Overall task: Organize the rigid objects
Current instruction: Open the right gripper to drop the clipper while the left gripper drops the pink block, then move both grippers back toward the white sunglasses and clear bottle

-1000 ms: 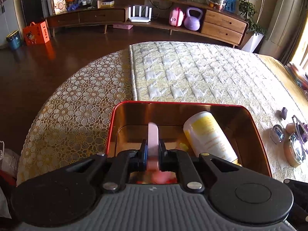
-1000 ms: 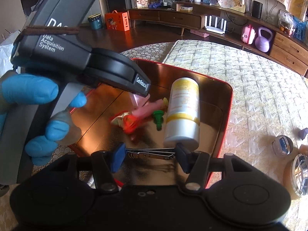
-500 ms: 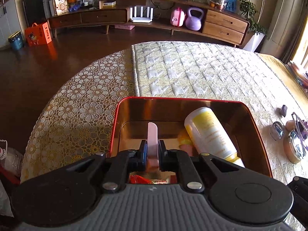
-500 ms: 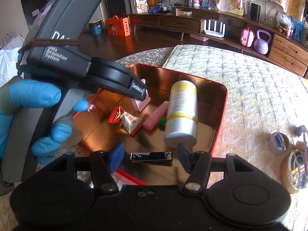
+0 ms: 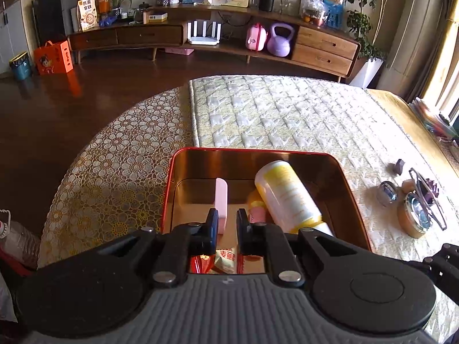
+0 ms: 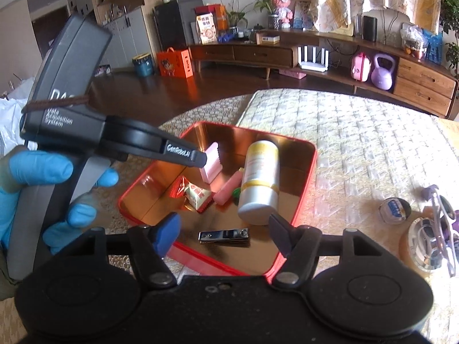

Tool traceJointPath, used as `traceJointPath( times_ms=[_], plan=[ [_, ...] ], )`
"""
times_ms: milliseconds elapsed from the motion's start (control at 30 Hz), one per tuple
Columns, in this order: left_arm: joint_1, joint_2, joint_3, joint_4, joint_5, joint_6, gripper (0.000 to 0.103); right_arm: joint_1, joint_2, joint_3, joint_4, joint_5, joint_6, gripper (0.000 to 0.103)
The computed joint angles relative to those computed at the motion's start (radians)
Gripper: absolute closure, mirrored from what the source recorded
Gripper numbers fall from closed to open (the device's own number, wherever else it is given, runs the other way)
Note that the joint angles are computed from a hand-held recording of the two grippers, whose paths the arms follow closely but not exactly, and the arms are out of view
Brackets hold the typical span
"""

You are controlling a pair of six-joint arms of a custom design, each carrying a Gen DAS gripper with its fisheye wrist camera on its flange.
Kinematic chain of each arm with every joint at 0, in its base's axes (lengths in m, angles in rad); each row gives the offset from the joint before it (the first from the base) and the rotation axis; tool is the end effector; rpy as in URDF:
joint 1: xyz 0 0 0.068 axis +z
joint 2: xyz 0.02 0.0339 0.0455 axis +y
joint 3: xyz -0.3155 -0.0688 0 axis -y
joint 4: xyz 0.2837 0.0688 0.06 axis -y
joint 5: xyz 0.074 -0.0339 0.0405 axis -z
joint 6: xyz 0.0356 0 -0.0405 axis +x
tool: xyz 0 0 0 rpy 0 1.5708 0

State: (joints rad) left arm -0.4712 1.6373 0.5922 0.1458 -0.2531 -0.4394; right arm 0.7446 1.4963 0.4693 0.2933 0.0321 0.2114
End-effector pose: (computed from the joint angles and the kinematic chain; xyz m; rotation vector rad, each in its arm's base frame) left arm 0.2738 -0.1295 0.1281 -0.0693 2.4323 -0.0952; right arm 0.2038 0.1862 0.1430 -0.6021 2.2681 0.4467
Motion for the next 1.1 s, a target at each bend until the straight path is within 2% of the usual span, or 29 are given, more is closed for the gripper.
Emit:
traceJointPath(
  times_ms=[233,633,900,1100],
  plan=[
    [-0.05,-0.072,-0.035,-0.028,-0.022,-0.033,0.09,-0.006,-0.104,-0.057,-0.006,0.023,0.008,0.033],
    [-0.208,-0.182,-0.091,-0.08,-0.091,-0.13,0.09,-0.036,-0.35,-0.192,-0.057,0.063,0.026,0.025],
    [-0.35,-0.178,-0.066,-0.116,-0.153,-0.214,0.09,-0.105,-0.547,-0.269,-0.142,0.04,0.013,0.02],
    [-0.427,-0.144,-0.028,-0.134,-0.184,-0.27,0.09,-0.238,-0.667,-0.317,-0.197,-0.041,-0.008,0.017]
  ],
)
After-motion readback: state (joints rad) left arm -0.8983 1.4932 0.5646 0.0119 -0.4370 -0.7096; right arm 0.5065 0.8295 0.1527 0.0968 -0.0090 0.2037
